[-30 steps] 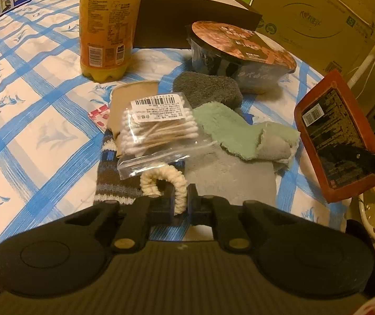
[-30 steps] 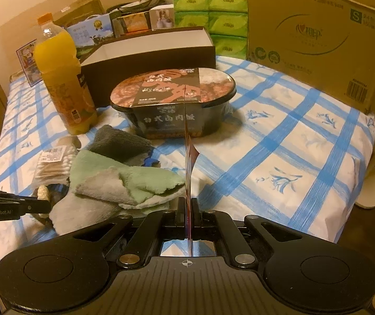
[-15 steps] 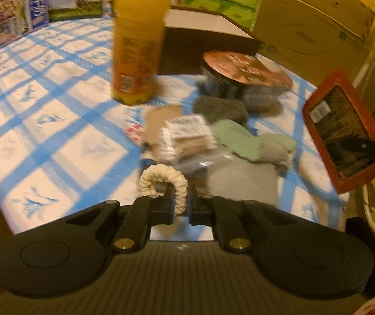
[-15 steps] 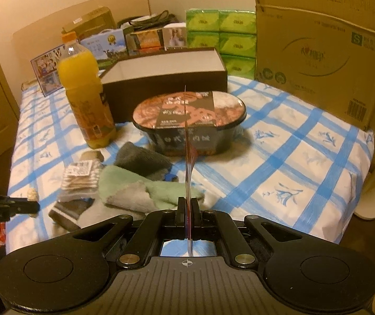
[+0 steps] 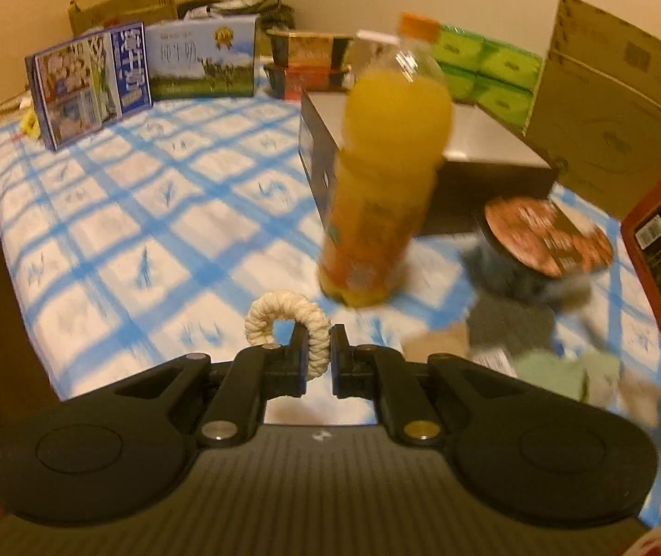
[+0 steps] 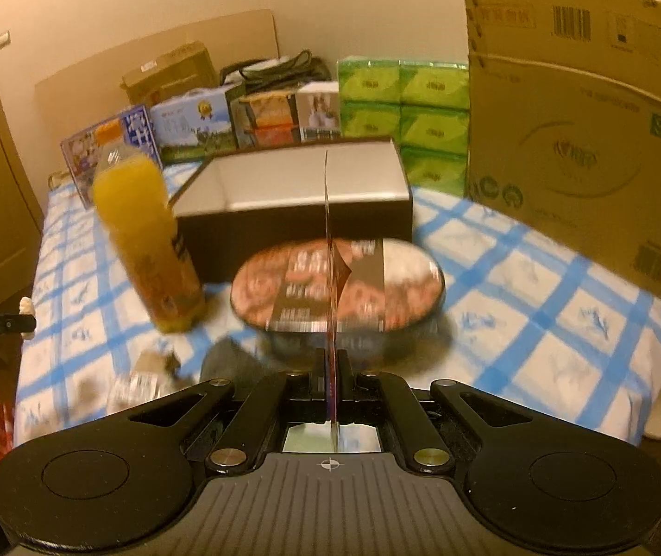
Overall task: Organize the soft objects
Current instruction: 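Grasp cream knitted ring with left gripper while right gripper holds red packet, then carry ring and red packet into the brown box and release both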
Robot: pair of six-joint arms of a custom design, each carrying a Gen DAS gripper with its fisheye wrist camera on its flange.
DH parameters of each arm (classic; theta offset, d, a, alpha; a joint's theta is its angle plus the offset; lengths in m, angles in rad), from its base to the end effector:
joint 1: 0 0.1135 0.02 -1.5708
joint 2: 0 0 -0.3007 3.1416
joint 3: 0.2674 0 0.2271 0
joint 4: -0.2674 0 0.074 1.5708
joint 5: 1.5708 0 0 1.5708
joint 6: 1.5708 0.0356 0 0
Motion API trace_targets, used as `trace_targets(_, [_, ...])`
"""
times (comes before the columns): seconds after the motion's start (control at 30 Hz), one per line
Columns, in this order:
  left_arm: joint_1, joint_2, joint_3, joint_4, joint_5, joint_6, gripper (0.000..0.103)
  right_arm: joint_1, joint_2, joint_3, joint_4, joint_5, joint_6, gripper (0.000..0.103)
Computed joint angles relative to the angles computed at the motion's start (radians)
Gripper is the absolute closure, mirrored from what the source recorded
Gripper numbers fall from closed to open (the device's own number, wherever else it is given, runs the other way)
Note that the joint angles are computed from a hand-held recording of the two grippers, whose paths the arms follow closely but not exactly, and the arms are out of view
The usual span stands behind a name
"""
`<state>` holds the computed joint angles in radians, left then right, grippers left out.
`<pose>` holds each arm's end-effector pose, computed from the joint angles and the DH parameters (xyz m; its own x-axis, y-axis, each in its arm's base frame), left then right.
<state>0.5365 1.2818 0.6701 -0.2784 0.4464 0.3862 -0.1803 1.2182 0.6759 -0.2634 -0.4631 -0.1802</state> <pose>0.1925 0.0966 0.2426 -0.7045 -0.0236 -0.7094 0.0408 0.9964 -0.0737 0.2075 -0.0217 0.2577 -0.6723 -0.0404 -0.7391 -0.2688 0.9437 0.1929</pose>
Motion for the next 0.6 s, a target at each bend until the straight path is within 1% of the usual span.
trace_targets(0.13, [-0.024, 0.124, 0.122, 0.041, 0.006, -0.023, 0.095, 0.018, 0.119, 0.104, 0.05, -0.01, 0.032, 0.102])
trace_targets(0.33, [-0.069, 0.33, 0.351, 0.083, 0.013, -0.061, 0.095, 0.07, 0.294, 0.285, 0.112, -0.015, 0.091, 0.102])
trace_targets(0.6, [-0.131, 0.586, 0.715, 0.024, 0.051, -0.079, 0.095, 0.141, 0.565, 0.579, 0.161, 0.004, 0.176, 0.102])
